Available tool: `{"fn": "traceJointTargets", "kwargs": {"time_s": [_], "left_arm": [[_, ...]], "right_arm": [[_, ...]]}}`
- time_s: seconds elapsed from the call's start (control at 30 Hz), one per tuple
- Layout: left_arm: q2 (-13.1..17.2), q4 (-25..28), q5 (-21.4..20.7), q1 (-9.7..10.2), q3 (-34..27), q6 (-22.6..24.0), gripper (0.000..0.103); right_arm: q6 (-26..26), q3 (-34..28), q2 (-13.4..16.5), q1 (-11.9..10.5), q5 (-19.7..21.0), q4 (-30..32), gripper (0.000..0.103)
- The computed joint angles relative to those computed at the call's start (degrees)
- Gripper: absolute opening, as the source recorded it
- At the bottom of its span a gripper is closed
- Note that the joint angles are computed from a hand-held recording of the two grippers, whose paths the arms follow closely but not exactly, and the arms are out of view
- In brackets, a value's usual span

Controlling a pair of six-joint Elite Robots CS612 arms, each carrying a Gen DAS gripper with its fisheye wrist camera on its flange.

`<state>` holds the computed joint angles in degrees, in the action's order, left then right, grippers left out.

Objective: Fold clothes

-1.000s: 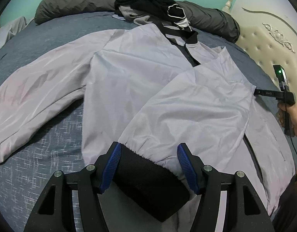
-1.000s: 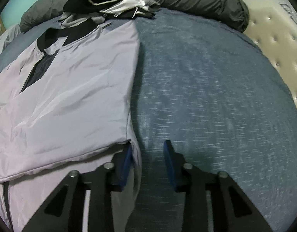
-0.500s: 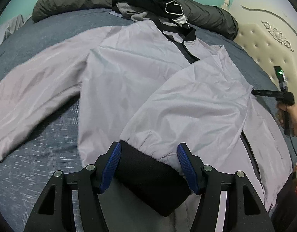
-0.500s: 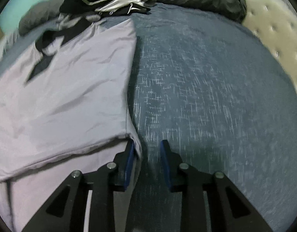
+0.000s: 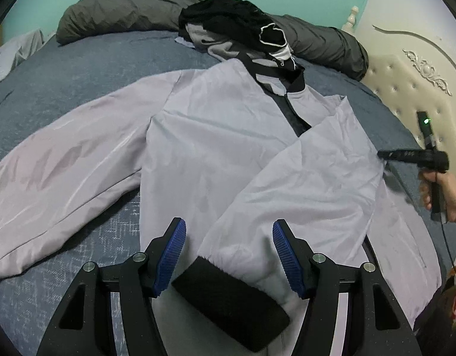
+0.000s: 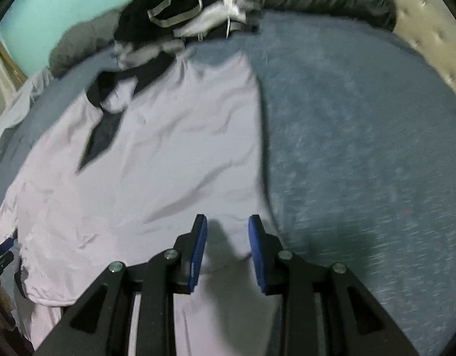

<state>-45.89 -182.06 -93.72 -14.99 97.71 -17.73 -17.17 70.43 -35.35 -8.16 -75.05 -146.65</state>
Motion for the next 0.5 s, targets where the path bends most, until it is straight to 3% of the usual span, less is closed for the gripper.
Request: {"fn": "traceJointTargets", "kwargs": {"time_s": [0.07,0.17,0.27,0.5], "left_arm": [[0.6,0.7,-0.5,0.42,-0.9,-0.6,0.065],[1.2,0.8,-1.7,1.07,-2.0,-1.8,0.065],[1.8,1.3,-1.9,1.22,-3.1,-1.6,0.065],[2.7,2.1,-1.3,1.10,-3.6,-0.6,0.065]], "right_arm": [[0.6,-0.7,0.5,0.2,0.1,0.9,0.029],[2.3,-0.7,0.3,-0.2,3.4,-2.9,0.029],[4.8,-4.0,1.2,0.0,3.0,-4.8,0.029],[7.7,-20.2,7.9,1.4,-2.1,4.5,0.033]]}}
